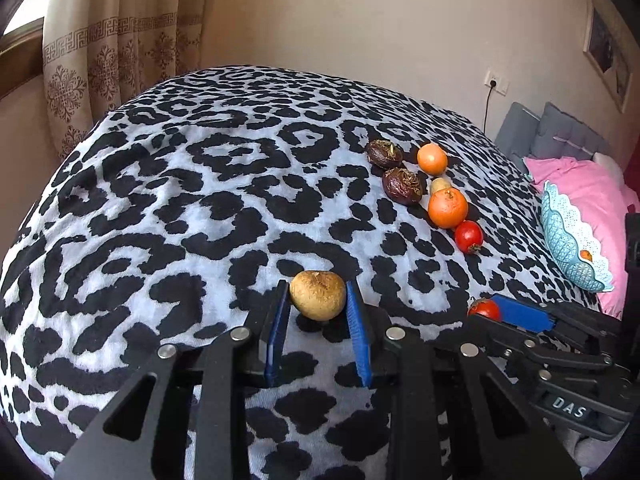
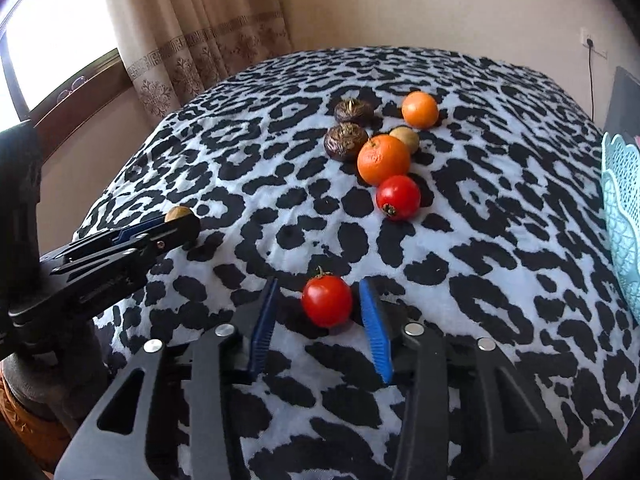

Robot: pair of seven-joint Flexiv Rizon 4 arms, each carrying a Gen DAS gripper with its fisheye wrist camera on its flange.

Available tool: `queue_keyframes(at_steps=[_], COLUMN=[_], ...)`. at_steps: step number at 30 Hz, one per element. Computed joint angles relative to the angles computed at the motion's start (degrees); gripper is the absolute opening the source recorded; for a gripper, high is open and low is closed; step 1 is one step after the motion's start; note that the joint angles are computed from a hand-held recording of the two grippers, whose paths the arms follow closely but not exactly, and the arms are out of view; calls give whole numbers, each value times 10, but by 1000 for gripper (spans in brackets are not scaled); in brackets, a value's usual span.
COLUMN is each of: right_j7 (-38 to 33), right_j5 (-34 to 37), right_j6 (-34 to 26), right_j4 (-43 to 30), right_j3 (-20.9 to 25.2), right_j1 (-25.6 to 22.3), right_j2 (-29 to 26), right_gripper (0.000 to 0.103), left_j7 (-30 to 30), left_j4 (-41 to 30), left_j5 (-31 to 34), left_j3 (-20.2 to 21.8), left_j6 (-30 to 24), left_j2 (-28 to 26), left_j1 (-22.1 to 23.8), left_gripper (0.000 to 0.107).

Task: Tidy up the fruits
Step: 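Grasp the red tomato with the right tool while the left tool holds the brown fruit, then carry the red tomato into the teal basket and open the right tool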

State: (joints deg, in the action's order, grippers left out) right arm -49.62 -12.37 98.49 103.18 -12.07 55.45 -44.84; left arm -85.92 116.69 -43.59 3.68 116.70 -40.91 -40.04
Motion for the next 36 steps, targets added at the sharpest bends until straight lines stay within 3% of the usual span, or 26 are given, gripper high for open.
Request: queue_keyframes(at_steps=[7, 24, 36], right_j7=[6, -2, -9], right_j5=[-2, 58, 158], right_j6=[-4, 42, 79], right_j4=[-2, 21, 64], right_j3=[5, -28, -117], right_j1=[-6, 26, 93], right_j2=[-2, 7, 27], right_gripper=[27, 27, 27], left_j7=[-3, -1, 2], left_j4=[0, -1, -2], left_j5=[10, 13, 6], left_j3=[-3, -4, 0], left_j6=[3, 4, 3], left_j2=[-1, -1, -2], left_j1=[5, 5, 0], left_gripper=[29, 29, 29])
